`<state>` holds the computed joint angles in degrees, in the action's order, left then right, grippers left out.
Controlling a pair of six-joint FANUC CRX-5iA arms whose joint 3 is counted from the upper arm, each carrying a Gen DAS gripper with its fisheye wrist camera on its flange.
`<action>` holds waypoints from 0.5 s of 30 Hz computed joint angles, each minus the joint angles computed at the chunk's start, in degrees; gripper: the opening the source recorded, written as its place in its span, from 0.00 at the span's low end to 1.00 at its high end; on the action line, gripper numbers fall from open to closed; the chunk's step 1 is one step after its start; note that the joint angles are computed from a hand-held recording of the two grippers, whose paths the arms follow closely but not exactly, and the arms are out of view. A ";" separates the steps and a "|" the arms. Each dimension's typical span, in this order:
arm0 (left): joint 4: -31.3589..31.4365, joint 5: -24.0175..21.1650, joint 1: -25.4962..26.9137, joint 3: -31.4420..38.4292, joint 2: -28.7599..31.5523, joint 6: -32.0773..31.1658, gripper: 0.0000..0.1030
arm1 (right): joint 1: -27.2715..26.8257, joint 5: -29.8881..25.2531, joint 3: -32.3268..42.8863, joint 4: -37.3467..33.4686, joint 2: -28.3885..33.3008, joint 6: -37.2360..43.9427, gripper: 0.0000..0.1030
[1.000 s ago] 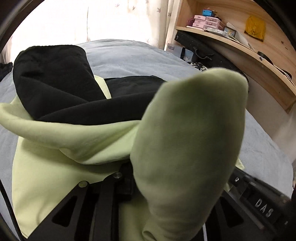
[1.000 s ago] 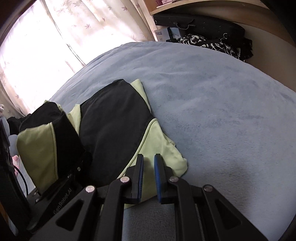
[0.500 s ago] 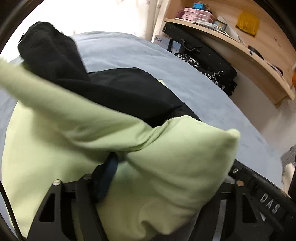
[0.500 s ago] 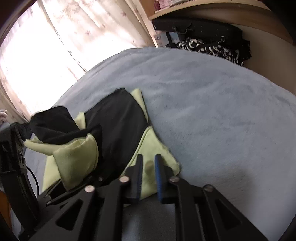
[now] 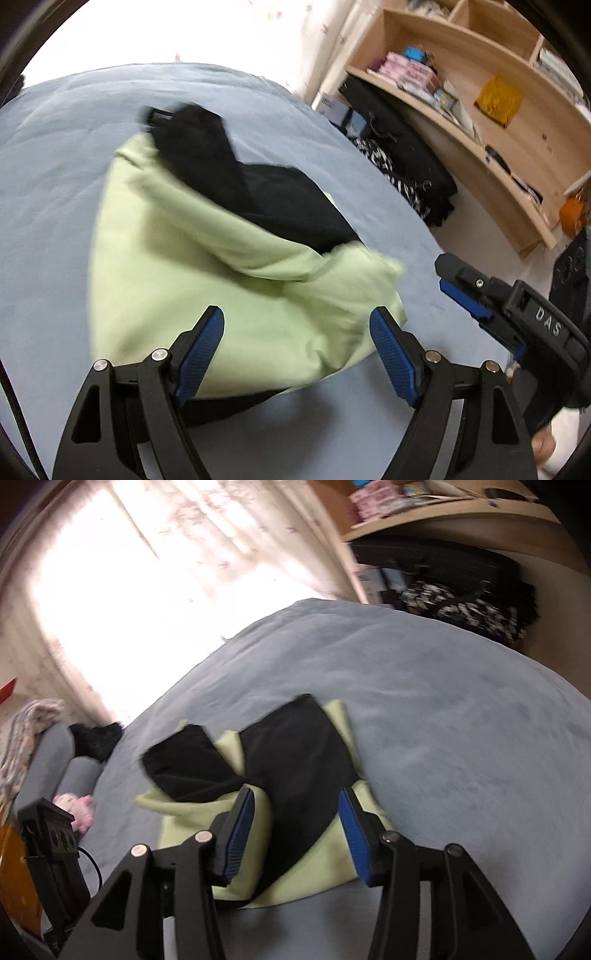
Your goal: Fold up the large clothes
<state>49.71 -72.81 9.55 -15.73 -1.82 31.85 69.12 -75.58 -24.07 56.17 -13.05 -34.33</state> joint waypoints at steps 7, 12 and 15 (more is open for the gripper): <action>-0.73 2.11 6.16 2.40 1.11 0.70 0.80 | -5.64 10.24 6.41 -9.76 2.70 18.83 0.73; -7.67 6.88 6.02 7.99 5.61 4.77 0.80 | -10.31 11.36 9.74 -18.65 6.16 26.41 0.73; -10.02 6.88 5.54 11.69 9.95 7.28 0.80 | -13.87 14.82 10.48 -23.61 6.77 29.67 0.73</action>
<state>39.69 -65.93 15.09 -4.04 8.14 39.13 55.24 -60.76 -13.59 32.56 -6.28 -4.66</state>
